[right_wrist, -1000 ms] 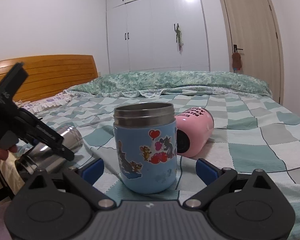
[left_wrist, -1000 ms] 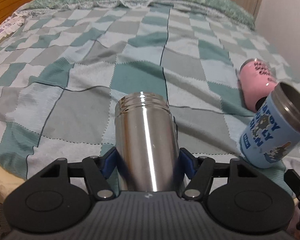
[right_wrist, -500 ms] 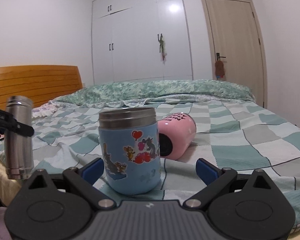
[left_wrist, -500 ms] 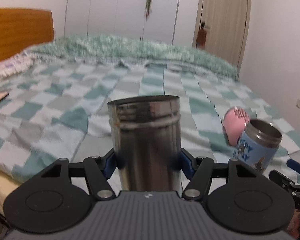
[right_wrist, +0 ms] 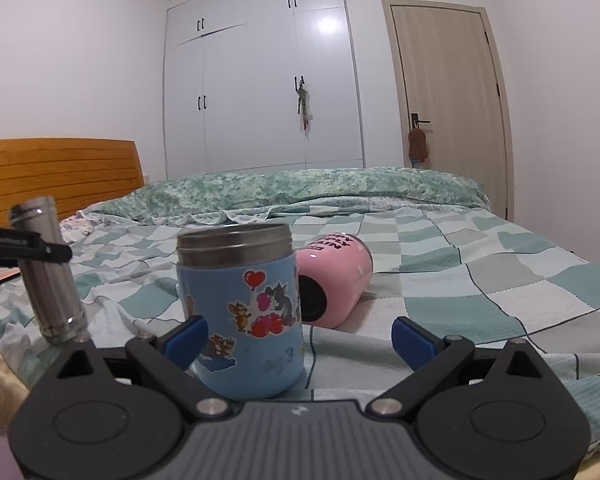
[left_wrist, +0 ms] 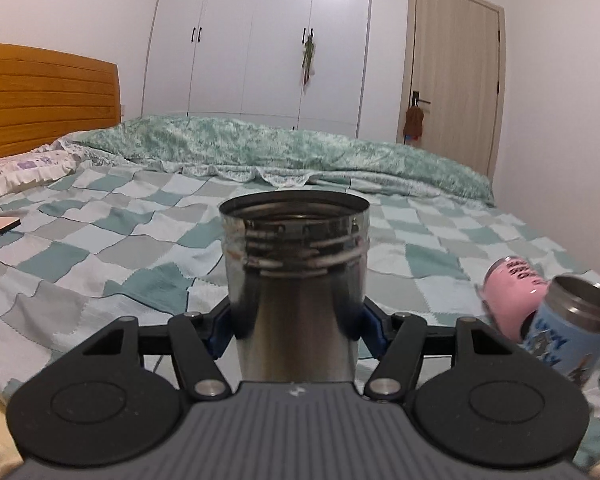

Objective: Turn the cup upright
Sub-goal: 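Lower the upright silver bottle onto the bedspread with the left tool, then open the left tool and pull it back from the bottle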

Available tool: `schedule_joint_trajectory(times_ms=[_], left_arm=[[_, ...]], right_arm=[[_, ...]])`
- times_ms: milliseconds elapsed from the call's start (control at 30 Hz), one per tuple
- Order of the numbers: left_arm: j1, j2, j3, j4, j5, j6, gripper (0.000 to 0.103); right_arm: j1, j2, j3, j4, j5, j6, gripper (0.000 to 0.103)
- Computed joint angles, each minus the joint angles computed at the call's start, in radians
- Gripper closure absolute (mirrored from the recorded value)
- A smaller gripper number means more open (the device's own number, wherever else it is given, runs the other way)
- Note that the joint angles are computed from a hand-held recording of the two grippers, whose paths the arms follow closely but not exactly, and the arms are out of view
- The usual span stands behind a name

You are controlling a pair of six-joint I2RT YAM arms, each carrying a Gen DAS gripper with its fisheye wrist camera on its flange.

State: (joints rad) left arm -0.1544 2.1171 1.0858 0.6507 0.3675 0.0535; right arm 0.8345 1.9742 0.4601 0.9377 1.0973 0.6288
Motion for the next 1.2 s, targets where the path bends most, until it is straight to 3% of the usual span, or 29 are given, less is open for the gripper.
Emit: schedule_joint_trajectory(times_ms=[333,500,567,833,1033,1200], left_arm=[[-0.007,0.099,0.020,0.196,-0.061,0.016,0.039],[-0.009,0.125,0.027,0.210,-0.087,0.044,0.040],[-0.007,0.130,-0.006,0.263,-0.083,0.062,0.040],[0.005,0.099,-0.040,0.249,-0.059,0.055,0.039],[0.016,0.065,-0.066,0.255,-0.042,0.036,0.003],[0.045,-0.020,-0.149,0.276,-0.001,0.011,0.000]], right_arm=[[-0.008,0.008,0.001,0.015,-0.016,-0.004,0.004],[-0.004,0.013,0.002,0.024,-0.011,-0.005,0.004],[-0.003,0.013,0.002,0.022,-0.011,-0.002,0.004],[-0.002,0.010,-0.002,0.029,-0.007,-0.011,0.004],[0.006,0.013,-0.010,0.054,-0.001,-0.026,0.004],[0.025,0.017,-0.020,0.089,0.018,-0.053,0.004]])
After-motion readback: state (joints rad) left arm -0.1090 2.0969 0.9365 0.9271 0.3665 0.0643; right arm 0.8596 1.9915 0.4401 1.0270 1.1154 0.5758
